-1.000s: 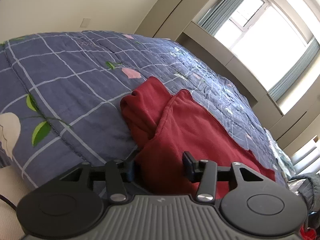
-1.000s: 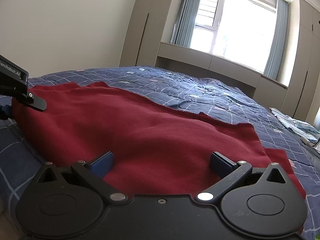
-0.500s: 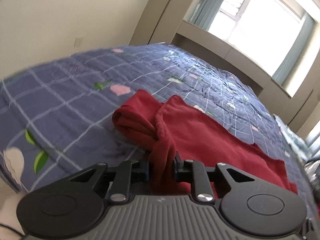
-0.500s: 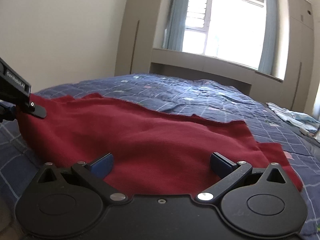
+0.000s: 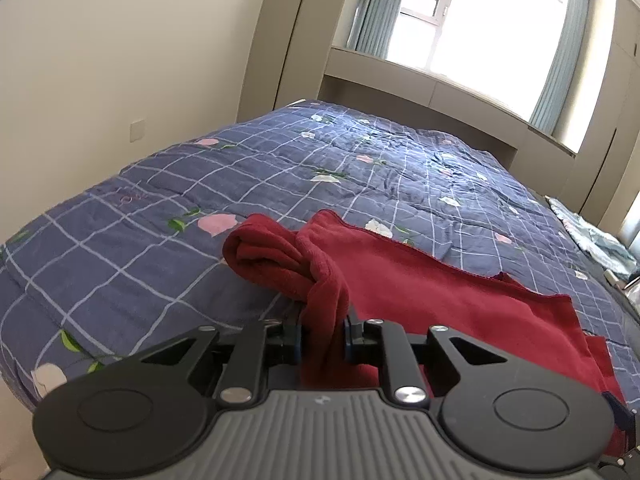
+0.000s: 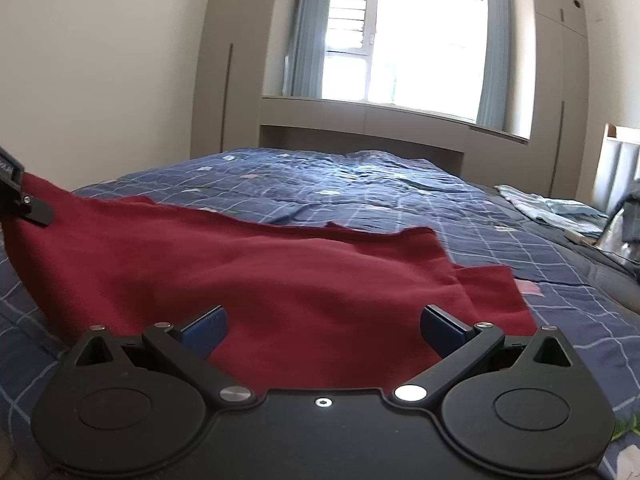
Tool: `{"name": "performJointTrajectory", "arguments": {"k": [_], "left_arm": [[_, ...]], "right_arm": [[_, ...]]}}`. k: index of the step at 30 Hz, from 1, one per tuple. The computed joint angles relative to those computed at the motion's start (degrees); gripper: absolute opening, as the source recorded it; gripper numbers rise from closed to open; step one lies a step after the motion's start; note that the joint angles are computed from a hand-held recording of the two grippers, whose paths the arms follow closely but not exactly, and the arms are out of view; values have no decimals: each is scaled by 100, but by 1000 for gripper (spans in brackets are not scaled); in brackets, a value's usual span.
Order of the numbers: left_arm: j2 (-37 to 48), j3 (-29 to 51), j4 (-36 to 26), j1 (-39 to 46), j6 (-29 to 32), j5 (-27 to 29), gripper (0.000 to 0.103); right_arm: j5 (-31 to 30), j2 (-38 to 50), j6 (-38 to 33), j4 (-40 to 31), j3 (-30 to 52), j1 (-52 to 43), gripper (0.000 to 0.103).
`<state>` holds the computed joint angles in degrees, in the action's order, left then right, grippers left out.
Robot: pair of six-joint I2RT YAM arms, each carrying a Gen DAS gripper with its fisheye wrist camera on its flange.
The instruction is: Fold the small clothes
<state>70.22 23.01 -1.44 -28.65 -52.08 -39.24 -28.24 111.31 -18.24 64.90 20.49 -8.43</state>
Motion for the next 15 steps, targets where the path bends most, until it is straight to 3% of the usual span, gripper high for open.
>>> {"name": "performJointTrajectory", "arguments": {"k": [8, 15], "left_arm": [[282, 841, -540, -342, 675, -330, 16], [1114, 2129, -544, -872, 1887, -588, 15]], "right_arm": [[-132, -44, 389, -180, 216, -470, 103], [12, 84, 907, -134, 497, -890, 103]]}}
